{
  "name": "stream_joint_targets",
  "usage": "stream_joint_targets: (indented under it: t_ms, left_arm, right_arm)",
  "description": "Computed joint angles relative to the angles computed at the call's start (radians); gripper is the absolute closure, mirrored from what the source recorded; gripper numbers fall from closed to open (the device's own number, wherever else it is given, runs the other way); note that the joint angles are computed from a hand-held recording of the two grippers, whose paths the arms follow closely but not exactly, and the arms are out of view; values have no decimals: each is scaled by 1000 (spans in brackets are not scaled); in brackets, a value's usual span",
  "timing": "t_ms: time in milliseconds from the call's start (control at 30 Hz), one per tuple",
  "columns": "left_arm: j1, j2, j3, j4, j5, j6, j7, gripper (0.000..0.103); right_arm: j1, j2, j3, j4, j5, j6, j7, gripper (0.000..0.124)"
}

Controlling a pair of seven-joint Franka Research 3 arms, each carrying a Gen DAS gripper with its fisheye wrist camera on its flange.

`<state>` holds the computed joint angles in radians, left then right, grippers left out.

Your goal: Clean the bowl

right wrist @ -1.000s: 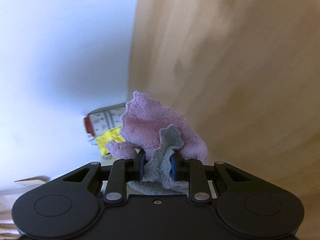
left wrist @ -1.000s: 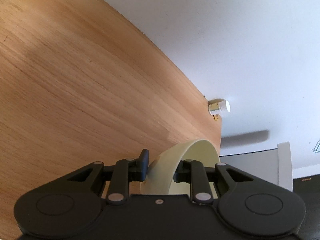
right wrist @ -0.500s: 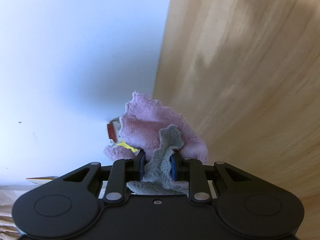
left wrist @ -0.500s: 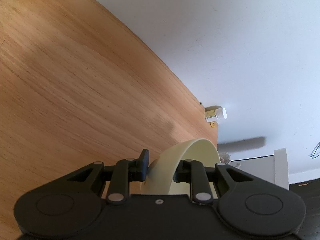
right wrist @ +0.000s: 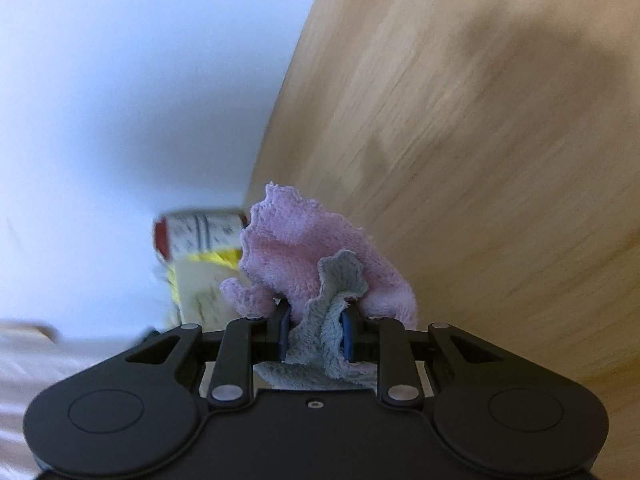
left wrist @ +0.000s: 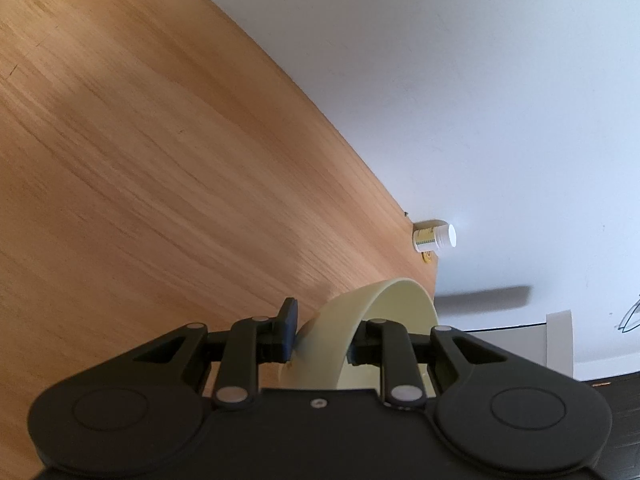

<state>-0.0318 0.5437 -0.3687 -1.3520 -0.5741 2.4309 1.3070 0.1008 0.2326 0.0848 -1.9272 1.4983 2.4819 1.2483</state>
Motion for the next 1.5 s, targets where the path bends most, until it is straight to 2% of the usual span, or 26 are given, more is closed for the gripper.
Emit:
stream_joint_targets:
  t_ms: [67, 233, 367, 467, 567, 667, 933, 1167, 1333, 1500]
  left_arm:
    - [3, 1, -2, 0, -6, 6, 2, 81]
    - [5, 6, -3, 10, -7, 10, 2, 81]
    - [8, 12, -8, 19, -11, 12, 11, 82]
    - [15, 13, -18, 21, -25, 14, 34, 82]
    - [18, 15, -20, 27, -30, 9, 52, 82]
    - [23, 16, -23, 31, -42, -4, 68, 82]
    - [27, 9, -24, 19, -68, -16, 84, 82]
    - [8, -2, -3, 13, -46, -33, 69, 82]
    - [-1, -2, 3, 15, -30, -11, 57, 83]
    - [-10, 2, 7, 25, 5, 7, 53, 83]
  right_arm:
    - [8, -7, -8, 20, -106, 2, -28, 97]
    - [11, -45, -14, 45, -268, -9, -139, 97]
    - [11, -73, -17, 52, -302, -9, -232, 97]
    - [6, -130, -25, 16, -309, -35, -386, 97]
    - [44, -150, -26, -1, -442, 22, -468, 97]
    - [60, -153, -29, -4, -503, 43, -521, 97]
    - [73, -90, -22, 53, -662, 30, -568, 97]
    - [91, -20, -2, 86, -734, 81, -527, 97]
    - [86, -12, 11, 103, -751, 87, -505, 97]
    - [79, -36, 10, 117, -729, 40, -442, 97]
